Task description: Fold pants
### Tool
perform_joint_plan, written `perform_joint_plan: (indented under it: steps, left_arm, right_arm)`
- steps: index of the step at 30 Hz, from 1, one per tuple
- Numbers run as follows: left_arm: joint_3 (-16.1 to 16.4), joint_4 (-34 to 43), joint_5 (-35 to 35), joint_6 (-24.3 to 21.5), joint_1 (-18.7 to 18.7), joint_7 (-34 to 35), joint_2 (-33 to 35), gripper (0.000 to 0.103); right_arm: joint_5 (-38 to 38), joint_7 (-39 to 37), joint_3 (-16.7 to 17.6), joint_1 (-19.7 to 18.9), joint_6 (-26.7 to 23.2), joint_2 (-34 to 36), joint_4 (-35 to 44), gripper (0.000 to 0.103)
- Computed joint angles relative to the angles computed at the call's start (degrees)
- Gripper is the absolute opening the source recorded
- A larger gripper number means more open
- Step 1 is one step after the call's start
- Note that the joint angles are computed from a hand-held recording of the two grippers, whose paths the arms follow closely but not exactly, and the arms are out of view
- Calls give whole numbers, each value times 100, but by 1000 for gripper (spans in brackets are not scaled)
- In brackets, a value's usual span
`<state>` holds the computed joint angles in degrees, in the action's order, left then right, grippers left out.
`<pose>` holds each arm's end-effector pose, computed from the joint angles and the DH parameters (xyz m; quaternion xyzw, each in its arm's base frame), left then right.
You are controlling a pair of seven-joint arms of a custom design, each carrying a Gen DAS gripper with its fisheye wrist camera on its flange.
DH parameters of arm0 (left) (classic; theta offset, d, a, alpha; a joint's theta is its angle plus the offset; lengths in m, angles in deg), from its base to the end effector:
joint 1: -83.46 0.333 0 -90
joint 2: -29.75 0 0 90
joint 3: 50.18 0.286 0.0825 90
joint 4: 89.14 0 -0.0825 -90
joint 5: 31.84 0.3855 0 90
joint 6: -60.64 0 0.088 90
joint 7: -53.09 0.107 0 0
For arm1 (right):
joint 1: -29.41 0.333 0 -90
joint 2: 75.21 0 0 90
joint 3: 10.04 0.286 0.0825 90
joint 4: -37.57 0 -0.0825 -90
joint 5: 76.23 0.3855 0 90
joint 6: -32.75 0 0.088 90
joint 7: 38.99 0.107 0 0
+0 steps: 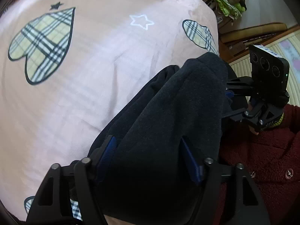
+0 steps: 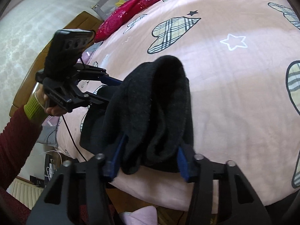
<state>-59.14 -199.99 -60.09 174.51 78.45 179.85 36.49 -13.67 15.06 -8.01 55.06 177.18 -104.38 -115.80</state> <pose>0.5558 -0.1668 0.3974 0.4248 -0.8753 0.1730 0.1530 0.3713 0.1846 0.4004 -0.7386 0.5462 0.1216 0.3759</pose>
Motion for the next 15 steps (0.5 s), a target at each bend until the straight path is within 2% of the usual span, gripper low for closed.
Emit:
perform_joint_plan:
  steps: [1,2,5,9,11,15]
  left_arm:
    - [-4,-119,-30,80,-2,16,-74,52]
    - [-15,-186,-53,160,-14,28,-116,39]
    - [-41,-480,-107,487,-59,43,-430,26]
    - [55,-757,-381,663,13,-64,-808,23]
    - [74,-886,-434,773,37,-78,-845,23]
    - [-16,-1081,-316,1336,-48,-371,-700,27]
  right_arm:
    - [-5,-7,-18,-9,-18,-6,-2,41]
    - [11,-37,-28,-6,-14,-3,-8,33]
    - [73,-106,-15,18,72,-5,-28,20]
    - [460,-391,-192,71,13,-168,34,16]
    - [404,-454,-179,16,-27,-164,83,16]
    - [320,-367,-73,-45,22,314,137,15]
